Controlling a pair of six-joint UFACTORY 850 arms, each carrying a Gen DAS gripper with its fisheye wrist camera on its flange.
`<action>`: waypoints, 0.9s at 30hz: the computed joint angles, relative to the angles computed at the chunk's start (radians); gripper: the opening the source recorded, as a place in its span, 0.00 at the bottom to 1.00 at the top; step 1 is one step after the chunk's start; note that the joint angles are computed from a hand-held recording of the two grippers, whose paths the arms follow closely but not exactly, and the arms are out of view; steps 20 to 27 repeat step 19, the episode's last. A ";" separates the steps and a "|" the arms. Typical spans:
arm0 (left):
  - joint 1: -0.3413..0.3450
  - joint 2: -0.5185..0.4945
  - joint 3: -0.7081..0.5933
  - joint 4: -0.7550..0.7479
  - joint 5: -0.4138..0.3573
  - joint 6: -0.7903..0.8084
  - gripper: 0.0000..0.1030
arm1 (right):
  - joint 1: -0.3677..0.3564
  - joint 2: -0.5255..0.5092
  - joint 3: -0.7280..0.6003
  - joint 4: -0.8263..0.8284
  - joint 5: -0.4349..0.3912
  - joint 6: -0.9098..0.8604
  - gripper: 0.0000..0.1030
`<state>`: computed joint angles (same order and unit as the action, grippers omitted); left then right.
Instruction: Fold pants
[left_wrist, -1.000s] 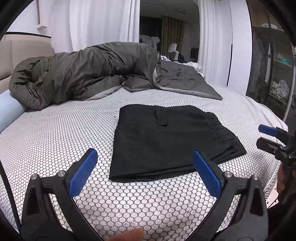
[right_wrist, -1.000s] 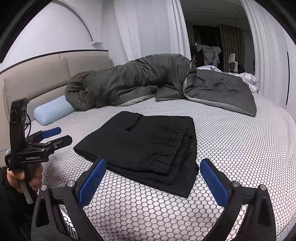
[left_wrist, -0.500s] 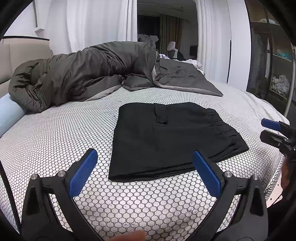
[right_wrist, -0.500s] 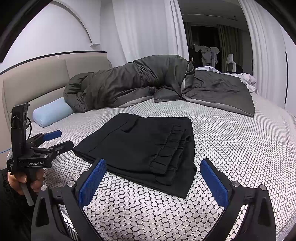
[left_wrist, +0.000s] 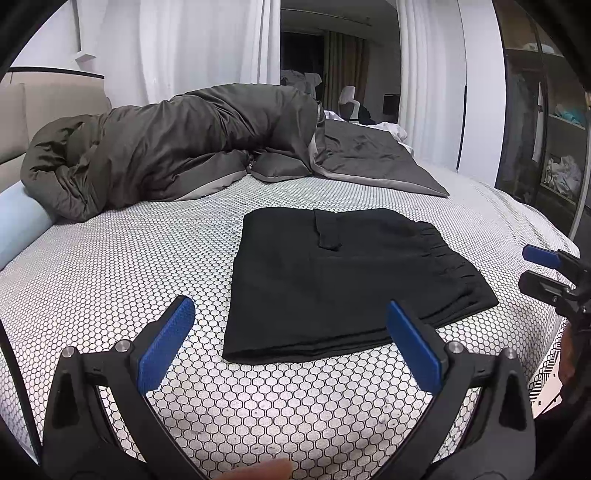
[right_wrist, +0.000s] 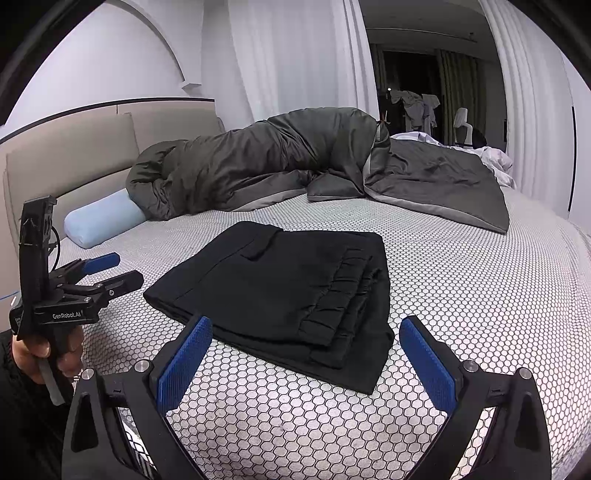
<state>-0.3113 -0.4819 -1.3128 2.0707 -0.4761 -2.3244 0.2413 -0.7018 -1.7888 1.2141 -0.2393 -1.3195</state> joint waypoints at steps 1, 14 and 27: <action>0.001 0.001 0.001 0.002 0.002 -0.001 0.99 | 0.000 -0.001 0.000 0.003 0.001 -0.003 1.00; 0.002 0.004 0.006 0.023 0.001 -0.017 0.99 | -0.001 -0.005 -0.006 -0.008 -0.001 0.004 1.00; 0.005 0.008 0.011 0.035 0.007 -0.022 0.99 | 0.001 -0.009 -0.011 -0.022 -0.001 0.014 1.00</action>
